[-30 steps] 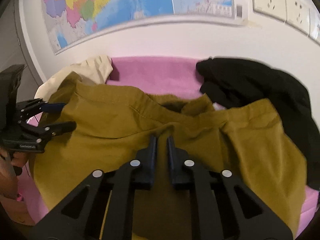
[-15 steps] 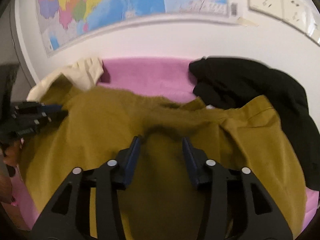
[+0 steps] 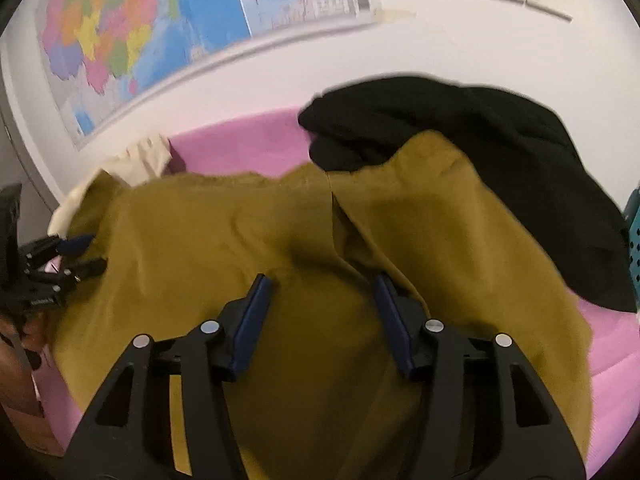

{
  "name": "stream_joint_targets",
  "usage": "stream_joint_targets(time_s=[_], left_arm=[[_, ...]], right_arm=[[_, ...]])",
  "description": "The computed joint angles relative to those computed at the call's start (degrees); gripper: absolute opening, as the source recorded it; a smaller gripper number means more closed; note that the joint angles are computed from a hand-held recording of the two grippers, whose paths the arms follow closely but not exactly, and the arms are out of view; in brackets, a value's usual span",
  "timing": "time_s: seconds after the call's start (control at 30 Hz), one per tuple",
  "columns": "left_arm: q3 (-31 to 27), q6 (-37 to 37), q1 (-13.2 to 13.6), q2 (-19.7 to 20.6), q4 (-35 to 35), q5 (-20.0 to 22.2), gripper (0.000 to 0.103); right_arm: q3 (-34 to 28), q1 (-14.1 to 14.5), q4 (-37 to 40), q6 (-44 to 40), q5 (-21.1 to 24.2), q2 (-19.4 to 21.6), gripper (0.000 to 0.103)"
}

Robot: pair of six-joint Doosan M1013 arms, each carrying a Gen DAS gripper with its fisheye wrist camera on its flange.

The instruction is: Fold large clothes

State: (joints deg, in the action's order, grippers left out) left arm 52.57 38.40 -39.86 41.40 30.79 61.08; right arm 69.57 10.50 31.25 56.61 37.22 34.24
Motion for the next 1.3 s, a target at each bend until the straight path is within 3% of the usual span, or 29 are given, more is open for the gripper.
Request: stream_joint_targets(time_s=[0.07, 0.3, 0.4, 0.47, 0.5, 0.6, 0.67, 0.87, 0.97, 1.07, 1.23, 1.3], left_arm=[[2.3, -1.7, -0.4, -1.6, 1.2, -1.5, 0.068], [12.2, -8.5, -2.1, -7.7, 4.6, -8.2, 0.070], [14.9, -9.8, -2.5, -8.7, 4.3, -10.5, 0.070], [15.2, -10.1, -2.4, -8.4, 3.4, -9.3, 0.069], [14.7, -9.8, -2.2, -7.8, 2.6, -8.2, 0.068], [14.1, -10.3, -2.3, -7.4, 2.6, -7.3, 0.068], [14.6, -11.1, -2.4, -8.0, 2.9, -7.9, 0.070], [21.3, -17.4, -4.2, -12.7, 8.3, -11.6, 0.077], [23.8, -19.9, -4.9, -14.3, 9.5, -10.7, 0.081], [23.8, -19.8, -4.4, -13.8, 6.7, -9.5, 0.080], [26.2, -21.0, -2.5, -14.3, -0.6, -17.0, 0.078], [26.3, -21.7, -2.4, -14.3, -0.9, -17.3, 0.079]], right_arm=[[2.7, -1.0, 7.2, -6.3, -0.7, -2.0, 0.053], [12.5, -4.9, 16.3, -14.8, -2.3, -9.0, 0.055], [14.3, -5.4, 10.6, -9.8, -3.3, -9.4, 0.046], [14.4, -5.3, 6.3, -5.3, -4.0, -8.9, 0.030], [14.5, -5.2, 5.7, -4.6, -4.7, -8.6, 0.030], [14.7, -5.1, 6.0, -4.4, -5.1, -8.7, 0.034], [15.5, -5.3, 9.3, -7.4, -5.2, -9.6, 0.041], [19.7, -6.3, 17.4, -15.3, -8.4, -13.0, 0.049], [20.1, -6.6, 15.1, -12.6, -9.3, -13.1, 0.055], [19.1, -6.7, 9.6, -5.9, -8.2, -11.7, 0.049], [19.4, -6.6, 10.7, -5.1, -8.4, -11.4, 0.054], [19.8, -6.9, 13.3, -6.4, -8.0, -11.9, 0.058]])
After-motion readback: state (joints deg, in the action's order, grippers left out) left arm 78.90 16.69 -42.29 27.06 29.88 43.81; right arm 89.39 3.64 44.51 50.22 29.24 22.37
